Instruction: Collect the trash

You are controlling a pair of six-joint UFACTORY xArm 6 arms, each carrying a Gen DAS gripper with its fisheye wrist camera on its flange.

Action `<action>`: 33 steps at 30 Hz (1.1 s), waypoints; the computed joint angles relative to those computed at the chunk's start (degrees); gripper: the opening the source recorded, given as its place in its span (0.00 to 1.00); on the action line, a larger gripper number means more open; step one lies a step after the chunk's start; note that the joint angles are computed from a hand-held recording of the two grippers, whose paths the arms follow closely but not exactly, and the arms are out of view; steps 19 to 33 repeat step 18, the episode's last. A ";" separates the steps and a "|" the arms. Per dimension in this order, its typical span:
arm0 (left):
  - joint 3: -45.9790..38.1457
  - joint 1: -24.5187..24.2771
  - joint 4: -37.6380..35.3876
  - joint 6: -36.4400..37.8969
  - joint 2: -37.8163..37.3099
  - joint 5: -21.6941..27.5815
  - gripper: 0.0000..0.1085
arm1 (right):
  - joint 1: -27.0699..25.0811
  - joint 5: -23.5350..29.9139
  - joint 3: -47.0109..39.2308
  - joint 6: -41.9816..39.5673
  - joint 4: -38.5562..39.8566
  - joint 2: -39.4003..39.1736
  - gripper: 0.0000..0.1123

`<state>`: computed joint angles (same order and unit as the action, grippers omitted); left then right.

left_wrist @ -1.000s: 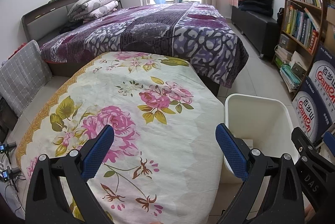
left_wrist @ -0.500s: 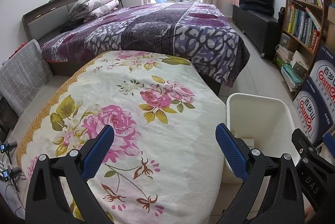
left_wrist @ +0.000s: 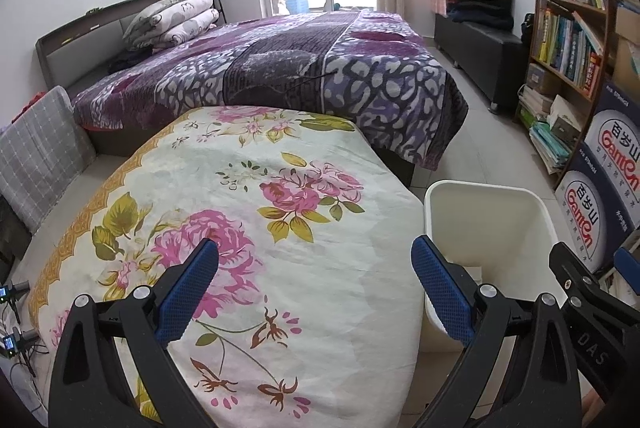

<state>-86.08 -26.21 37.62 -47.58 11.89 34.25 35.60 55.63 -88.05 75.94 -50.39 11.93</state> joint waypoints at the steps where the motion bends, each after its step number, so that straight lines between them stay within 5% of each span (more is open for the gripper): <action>1: 0.01 0.00 0.06 -0.12 -0.02 -0.09 0.87 | -0.26 -0.16 0.02 -0.30 0.15 -0.09 0.85; 33: -1.16 -0.09 -2.08 0.58 0.54 2.05 0.87 | -0.56 -0.54 0.11 -0.37 0.25 -0.07 0.85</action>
